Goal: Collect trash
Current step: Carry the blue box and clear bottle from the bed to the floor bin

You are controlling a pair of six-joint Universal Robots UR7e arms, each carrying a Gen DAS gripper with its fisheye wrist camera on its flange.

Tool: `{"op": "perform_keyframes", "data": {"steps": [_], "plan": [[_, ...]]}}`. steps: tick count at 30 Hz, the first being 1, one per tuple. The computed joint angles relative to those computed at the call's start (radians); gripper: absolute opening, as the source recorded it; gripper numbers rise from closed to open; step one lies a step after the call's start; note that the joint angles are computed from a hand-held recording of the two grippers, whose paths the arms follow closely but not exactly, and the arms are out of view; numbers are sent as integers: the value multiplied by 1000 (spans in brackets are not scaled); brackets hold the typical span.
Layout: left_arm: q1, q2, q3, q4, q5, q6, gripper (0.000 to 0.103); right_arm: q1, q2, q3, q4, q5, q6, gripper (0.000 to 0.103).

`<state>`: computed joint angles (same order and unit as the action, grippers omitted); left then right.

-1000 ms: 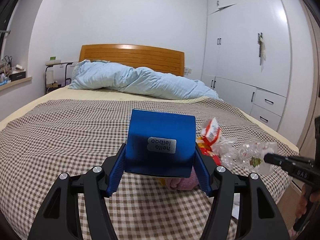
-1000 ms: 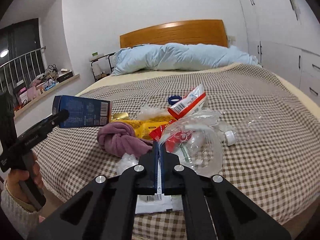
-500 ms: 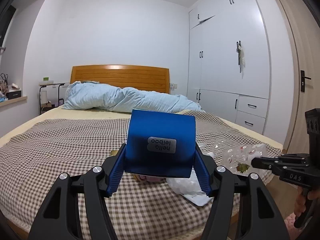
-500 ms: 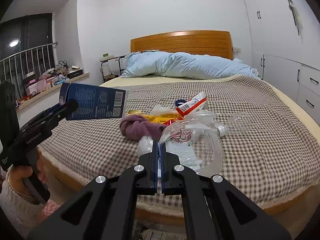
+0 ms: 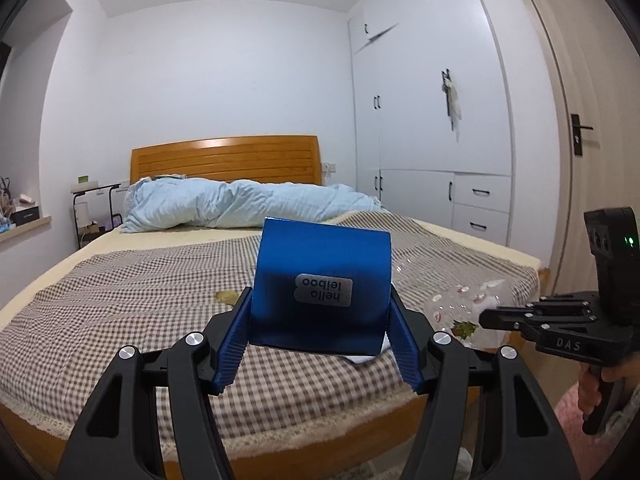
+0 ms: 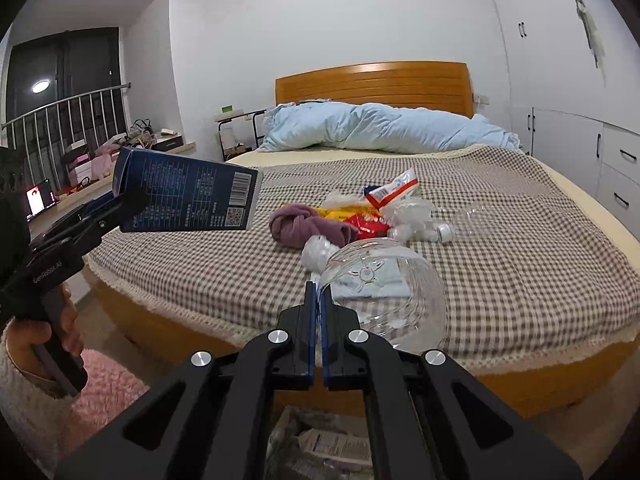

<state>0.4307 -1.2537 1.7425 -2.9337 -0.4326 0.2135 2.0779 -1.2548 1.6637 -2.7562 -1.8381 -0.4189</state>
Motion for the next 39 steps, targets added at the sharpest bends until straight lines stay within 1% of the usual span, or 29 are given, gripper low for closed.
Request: {"op": "perform_keyframes", "data": {"steps": [4, 7, 9, 14, 20, 24, 28, 31, 36, 39], "plan": [[-28, -36, 49, 90, 0, -73, 60, -6, -32, 39, 28, 22, 15, 2], [-44, -63, 83, 183, -4, -151, 60, -10, -58, 73, 54, 28, 27, 2], [-53, -86, 107, 266, -11, -222, 60, -18, -76, 99, 73, 38, 39, 2], [-61, -129, 150, 458, -39, -371, 60, -35, -101, 155, 113, 43, 65, 2], [-57, -155, 188, 611, -86, -485, 60, -69, -118, 215, 155, 36, 109, 2], [-40, -155, 206, 674, -138, -542, 60, -94, -127, 254, 177, 15, 129, 2], [-18, -147, 220, 699, -187, -559, 60, -121, -126, 280, 197, -14, 155, 2], [9, -129, 220, 700, -236, -556, 60, -149, -126, 293, 225, -25, 193, 2], [72, -74, 213, 678, -340, -546, 60, -198, -118, 300, 274, -44, 268, 2], [107, -31, 210, 652, -399, -529, 60, -214, -108, 296, 286, -66, 286, 2]]}}
